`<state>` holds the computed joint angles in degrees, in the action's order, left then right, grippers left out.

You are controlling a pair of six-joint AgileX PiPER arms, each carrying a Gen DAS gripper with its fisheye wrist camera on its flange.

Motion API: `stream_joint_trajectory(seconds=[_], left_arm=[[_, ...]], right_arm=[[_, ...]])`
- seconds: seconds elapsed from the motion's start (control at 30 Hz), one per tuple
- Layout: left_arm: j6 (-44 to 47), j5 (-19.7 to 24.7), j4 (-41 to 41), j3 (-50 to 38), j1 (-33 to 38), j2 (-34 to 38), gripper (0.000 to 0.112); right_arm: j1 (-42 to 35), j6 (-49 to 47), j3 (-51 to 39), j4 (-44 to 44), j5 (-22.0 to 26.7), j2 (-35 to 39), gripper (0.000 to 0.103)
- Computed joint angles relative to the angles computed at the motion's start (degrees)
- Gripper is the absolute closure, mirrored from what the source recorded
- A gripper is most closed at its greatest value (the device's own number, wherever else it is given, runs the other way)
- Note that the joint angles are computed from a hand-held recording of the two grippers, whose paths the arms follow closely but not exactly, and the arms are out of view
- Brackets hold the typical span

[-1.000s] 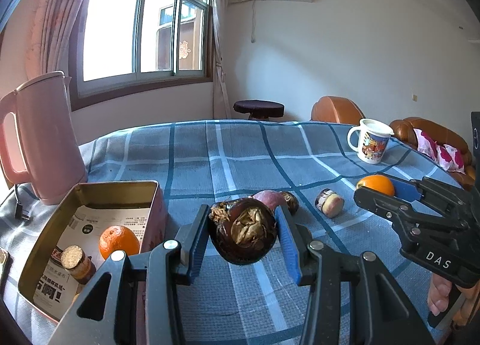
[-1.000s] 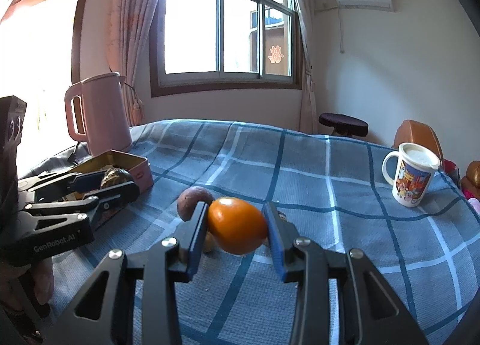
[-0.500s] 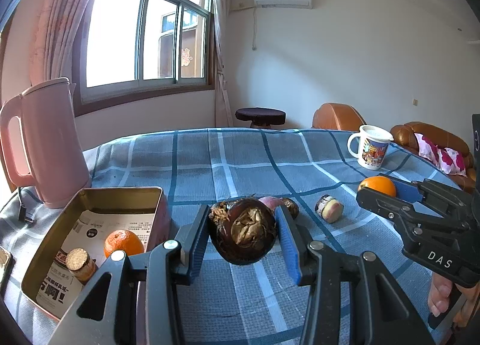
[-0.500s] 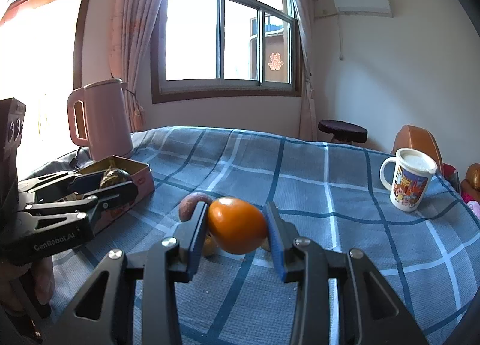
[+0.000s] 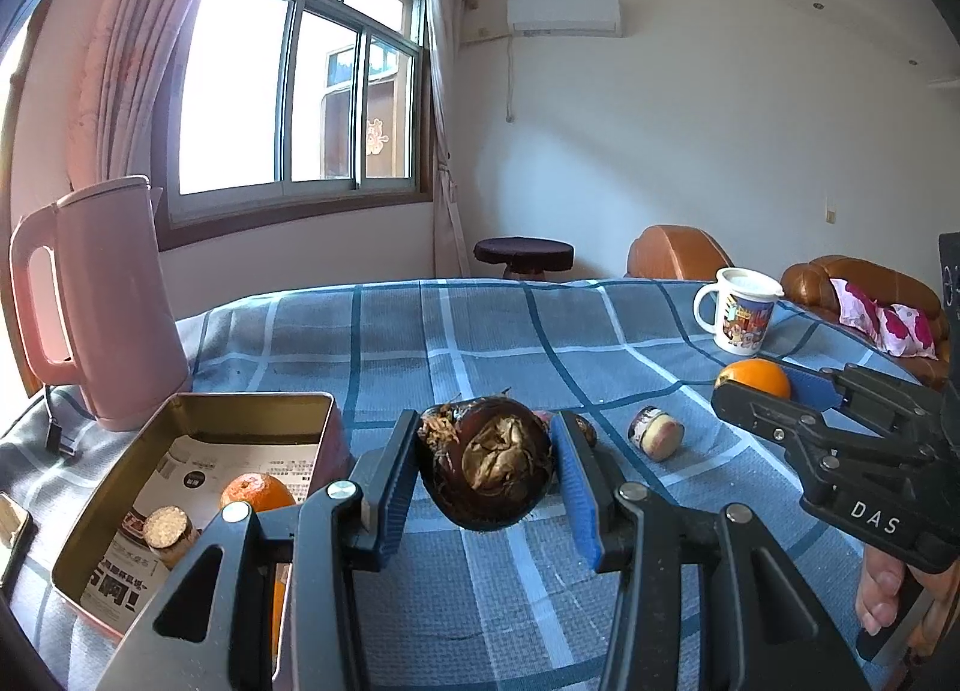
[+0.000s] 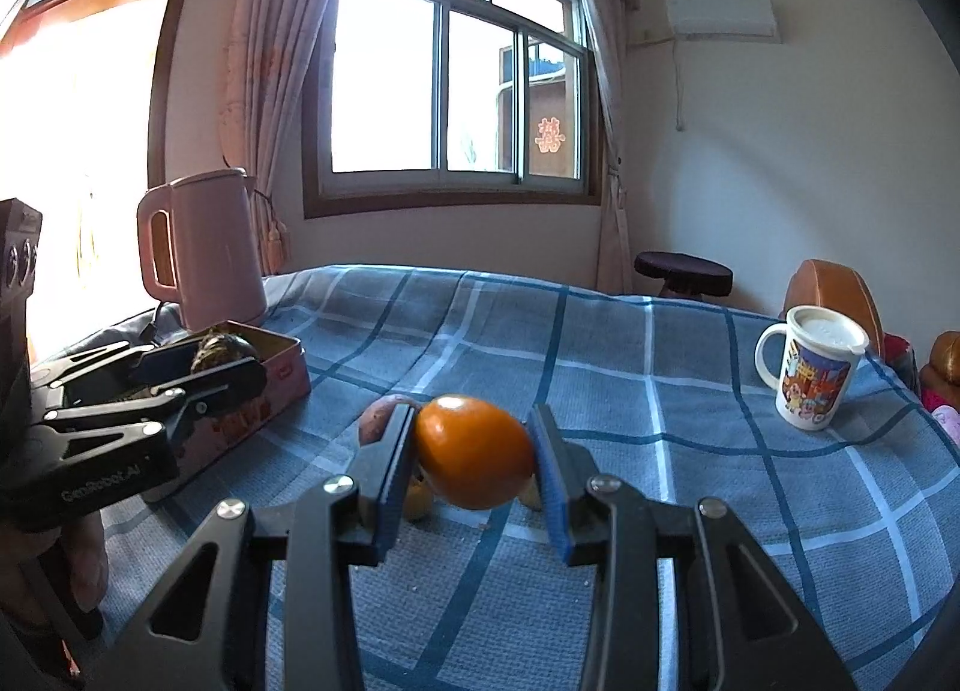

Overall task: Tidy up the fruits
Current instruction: 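Lift the dark brown fruit with the left tool while the right tool lifts the orange, then carry the dark brown fruit over the tin while the right tool carries the orange there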

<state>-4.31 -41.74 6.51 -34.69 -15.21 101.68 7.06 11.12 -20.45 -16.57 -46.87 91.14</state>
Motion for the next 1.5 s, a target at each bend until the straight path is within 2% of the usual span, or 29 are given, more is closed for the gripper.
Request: stream_joint_trajectory(seconds=[0.53,0.87,1.5], left_arm=[[3.02,-5.20,-3.80,2.72,-1.11,-0.46,0.066],[3.60,-6.69,-5.42,3.30,-1.32,-0.45,0.066],[0.92,-3.12,-2.84,2.71,0.86,-1.93,0.066]], right_arm=[[-0.45,-1.45,2.18,0.94,-4.58,-0.28,0.062],[0.94,-4.15,3.23,3.40,-6.10,-0.60,0.062],[6.55,-6.37,1.21,7.19,-2.58,-0.52,0.062]])
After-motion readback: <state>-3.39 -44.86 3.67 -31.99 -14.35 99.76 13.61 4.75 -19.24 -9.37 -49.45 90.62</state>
